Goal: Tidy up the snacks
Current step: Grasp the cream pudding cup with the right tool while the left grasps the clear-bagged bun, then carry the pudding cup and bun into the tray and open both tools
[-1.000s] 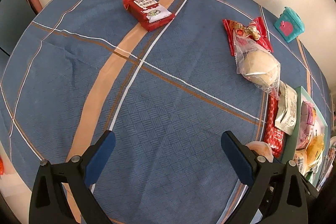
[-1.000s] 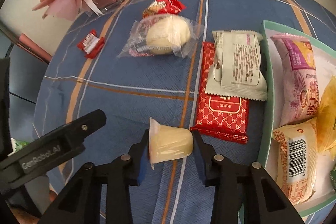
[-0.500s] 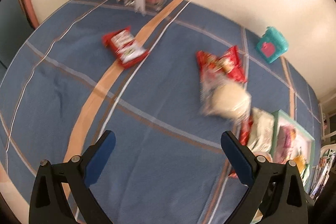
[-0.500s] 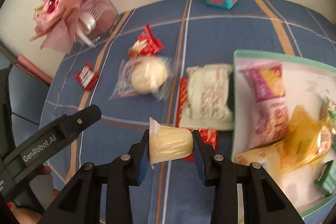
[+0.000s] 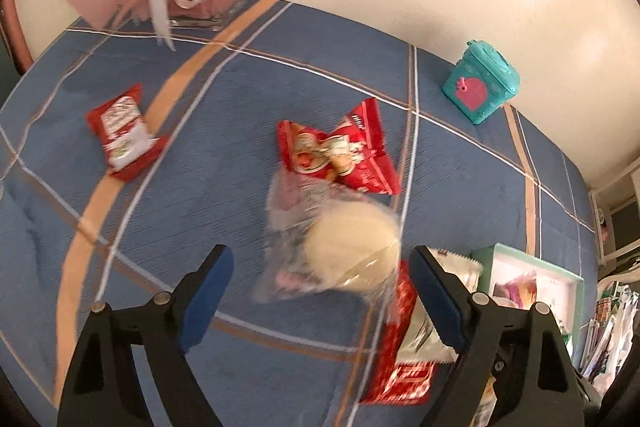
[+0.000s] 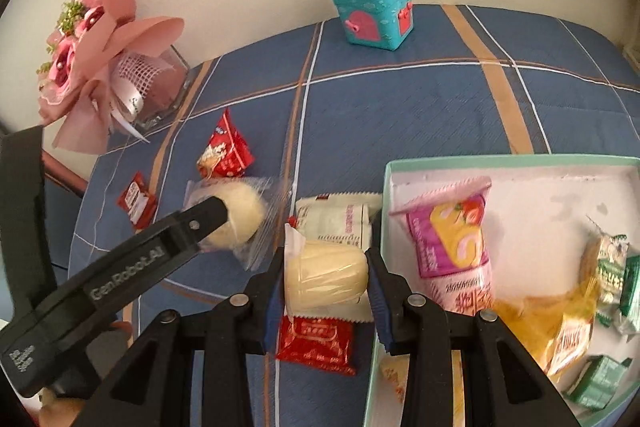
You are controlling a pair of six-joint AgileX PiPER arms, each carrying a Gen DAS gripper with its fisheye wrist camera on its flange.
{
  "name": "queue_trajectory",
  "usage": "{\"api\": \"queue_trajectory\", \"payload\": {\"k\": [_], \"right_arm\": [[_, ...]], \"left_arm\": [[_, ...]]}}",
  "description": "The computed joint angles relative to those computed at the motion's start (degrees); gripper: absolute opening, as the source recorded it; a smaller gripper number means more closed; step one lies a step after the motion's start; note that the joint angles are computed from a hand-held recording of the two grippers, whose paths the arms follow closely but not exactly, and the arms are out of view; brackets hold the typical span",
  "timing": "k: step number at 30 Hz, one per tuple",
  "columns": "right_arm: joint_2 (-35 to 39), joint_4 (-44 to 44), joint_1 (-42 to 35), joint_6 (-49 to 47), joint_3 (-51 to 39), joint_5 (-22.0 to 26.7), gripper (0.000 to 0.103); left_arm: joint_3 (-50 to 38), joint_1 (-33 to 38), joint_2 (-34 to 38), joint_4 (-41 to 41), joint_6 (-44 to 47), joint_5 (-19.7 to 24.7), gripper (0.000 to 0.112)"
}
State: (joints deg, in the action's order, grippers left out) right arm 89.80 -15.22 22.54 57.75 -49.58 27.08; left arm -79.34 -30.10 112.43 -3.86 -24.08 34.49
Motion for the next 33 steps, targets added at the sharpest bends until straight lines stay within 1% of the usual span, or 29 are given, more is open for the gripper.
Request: {"api": "queue_trajectory", "payload": {"k": [2,4,6,8,13,17,22,26,30,33], "right_arm": [[0.4,0.4,-0.6,-1.1,-0.3,-0.2,0.04],[1.0,0.2,-0.9,-1.1,-0.6,-0.5,0.04],[1.3,0.8,-1.4,-2.0,-0.5,-0.8,0.04],[1.7,1.2,-1.8,-2.5,-0.6,-1.0,0.04],[1.2,3.1,-2.7,-3.6,0.0,-1.4,0.04],[-0.8,2.2,-2.6,-2.8,0.3,-0.4,0.04],[-4.0,2.0,-3.3,-2.6,0.7,1.4,0.04],[-6.5,2.8,-4.9,-2.8,1.4,3.6,0.04],[-9.2,4.7,-8.6,-4.5,2.9,5.8,0.04],[-11.9,6.2,-13.0,-6.5,5.0,7.4,0.04]], "left_arm": [[-1.2,-0.5,1.5,-0.1,-0.3,0.0,0.089],[-2.2,-0.6,2.8,-0.2,-0.3,0.0,0.082],[-2.4,-0.7,3.4,0.0,-0.8,-0.5,0.08],[-2.2,-0.6,3.4,-0.2,-0.8,-1.1,0.079],[-1.9,-0.9,3.1,-0.5,-0.3,-1.3,0.069],[-0.5,-0.1,1.7,-3.5,1.2,-1.6,0.063],[1.7,0.8,-1.6,-5.5,1.5,-2.0,0.062],[2.9,0.0,-5.0,-4.6,-0.1,-2.2,0.062],[2.3,-2.5,-7.0,-2.7,-1.7,-1.8,0.062],[0.3,-5.6,-6.7,-1.8,-2.8,-1.1,0.062]]}}
